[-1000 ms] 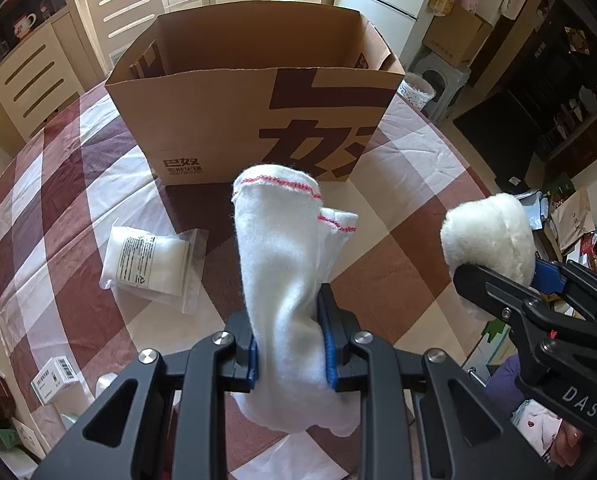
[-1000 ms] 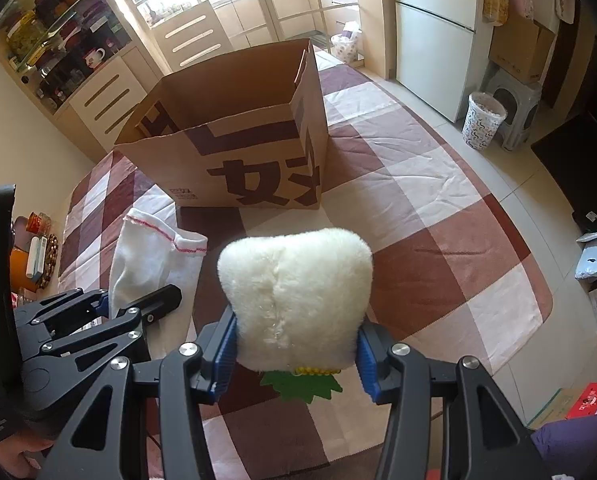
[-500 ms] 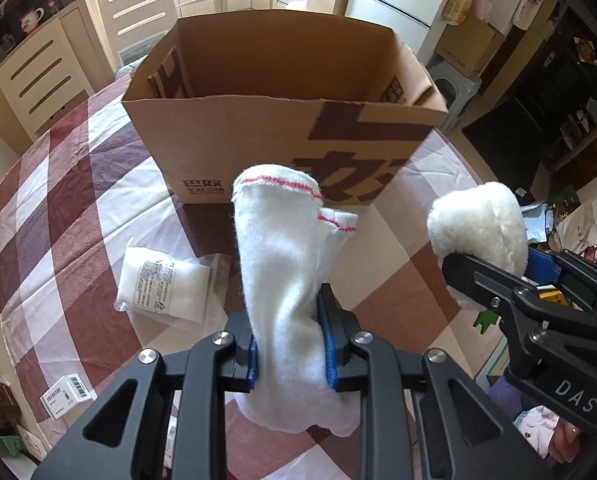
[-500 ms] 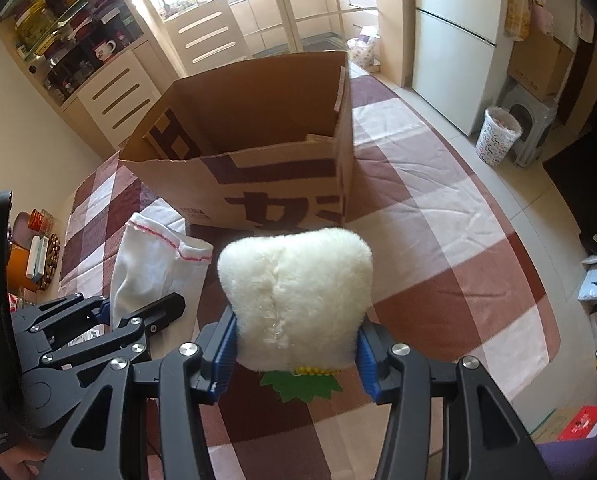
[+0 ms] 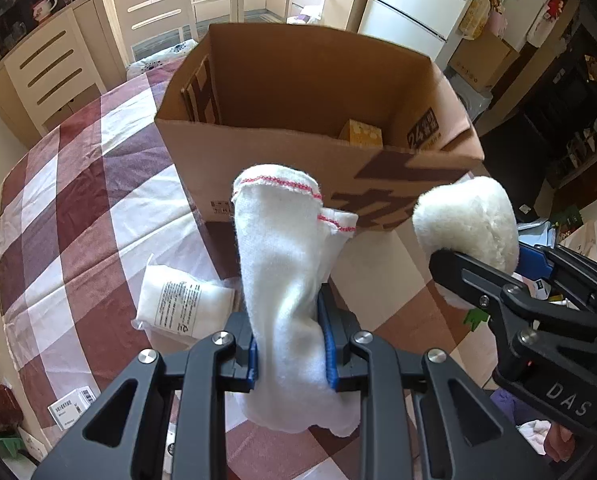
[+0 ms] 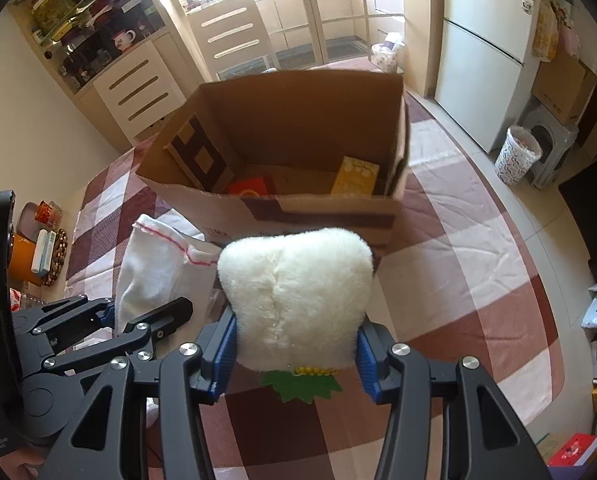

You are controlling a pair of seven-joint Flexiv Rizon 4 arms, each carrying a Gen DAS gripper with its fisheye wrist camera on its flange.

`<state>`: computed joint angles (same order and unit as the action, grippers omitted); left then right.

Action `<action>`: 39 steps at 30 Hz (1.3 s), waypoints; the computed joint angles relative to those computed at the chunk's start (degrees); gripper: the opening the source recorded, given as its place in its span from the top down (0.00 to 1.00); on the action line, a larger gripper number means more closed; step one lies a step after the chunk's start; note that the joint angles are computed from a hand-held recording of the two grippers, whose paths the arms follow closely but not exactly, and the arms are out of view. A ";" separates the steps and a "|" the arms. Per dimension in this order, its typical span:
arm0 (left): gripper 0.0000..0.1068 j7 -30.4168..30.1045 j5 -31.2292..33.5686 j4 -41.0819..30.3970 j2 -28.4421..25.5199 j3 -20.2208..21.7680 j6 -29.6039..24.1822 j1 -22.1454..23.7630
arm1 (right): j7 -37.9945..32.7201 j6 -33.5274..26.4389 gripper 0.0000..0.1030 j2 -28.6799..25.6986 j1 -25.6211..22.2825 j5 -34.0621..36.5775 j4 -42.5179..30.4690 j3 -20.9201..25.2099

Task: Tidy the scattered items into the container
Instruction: 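Carry the sock in the left tool and plush in the right tool to the cardboard box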

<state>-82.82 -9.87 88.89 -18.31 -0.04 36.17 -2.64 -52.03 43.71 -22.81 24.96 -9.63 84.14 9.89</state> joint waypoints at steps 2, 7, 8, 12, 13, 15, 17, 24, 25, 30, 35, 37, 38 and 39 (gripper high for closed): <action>0.77 0.45 -0.48 -0.97 -0.36 -0.19 -0.06 0.29 | -0.56 -0.19 0.50 -0.47 -0.03 0.02 -1.23 -0.02; 0.77 1.73 -2.65 -3.97 -1.46 -0.79 -0.42 1.07 | -1.47 -0.18 0.50 -1.30 -0.08 -0.01 -4.01 -0.32; 0.77 1.96 -2.82 -4.89 -1.81 -0.87 -0.45 1.15 | -1.63 -0.17 0.50 -1.47 -0.06 -0.12 -4.56 -0.43; 0.77 2.98 -4.03 -8.59 -3.49 -1.36 -0.32 1.51 | -2.02 0.32 0.50 -2.46 0.08 -0.97 -7.19 -1.15; 0.77 3.11 -4.27 -9.73 -4.07 -1.45 -0.35 1.60 | -2.03 0.30 0.50 -2.74 0.11 -1.21 -7.87 -1.36; 0.77 3.26 -5.29 -12.16 -5.35 -1.78 -0.97 1.98 | -2.03 0.33 0.50 -3.38 0.20 -1.81 -9.27 -1.81; 0.77 3.37 -5.71 -14.81 -6.71 -1.98 -1.36 2.15 | -2.15 0.42 0.50 -4.29 0.19 -2.30 -11.06 -2.25; 0.77 2.37 -5.17 -29.26 -15.42 -2.40 -5.27 2.35 | -2.61 -0.24 0.50 -9.36 0.27 -4.61 -18.80 -4.39; 0.77 1.92 -5.09 -33.01 -17.75 -2.48 -7.15 2.43 | -2.82 -0.94 0.50 -10.78 0.19 -4.67 -20.91 -4.64; 0.77 -0.03 -4.62 -46.79 -26.81 -2.59 -15.46 2.61 | -3.38 -4.83 0.50 -16.76 -0.36 -3.30 -29.51 -5.06; 0.77 -0.49 -3.93 -47.77 -29.14 -2.52 -17.86 2.91 | -4.02 -8.07 0.50 -20.73 -0.84 -0.53 -34.82 -4.73; 0.77 -0.44 -3.33 -46.02 -28.76 -2.23 -17.50 2.83 | -4.36 -9.18 0.50 -21.89 -0.84 0.22 -36.25 -4.66; 0.77 -0.22 -3.08 -45.03 -28.46 -2.14 -17.20 2.84 | -4.59 -9.46 0.50 -22.30 -0.91 0.71 -36.74 -4.51; 0.77 0.04 -2.79 -44.19 -28.23 -2.03 -17.08 2.84 | -4.88 -10.00 0.50 -22.81 -0.97 1.23 -37.41 -4.31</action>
<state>-82.78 -12.66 44.70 -46.54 -2.07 19.09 0.20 -56.91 33.70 -45.62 23.99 -8.40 46.72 5.58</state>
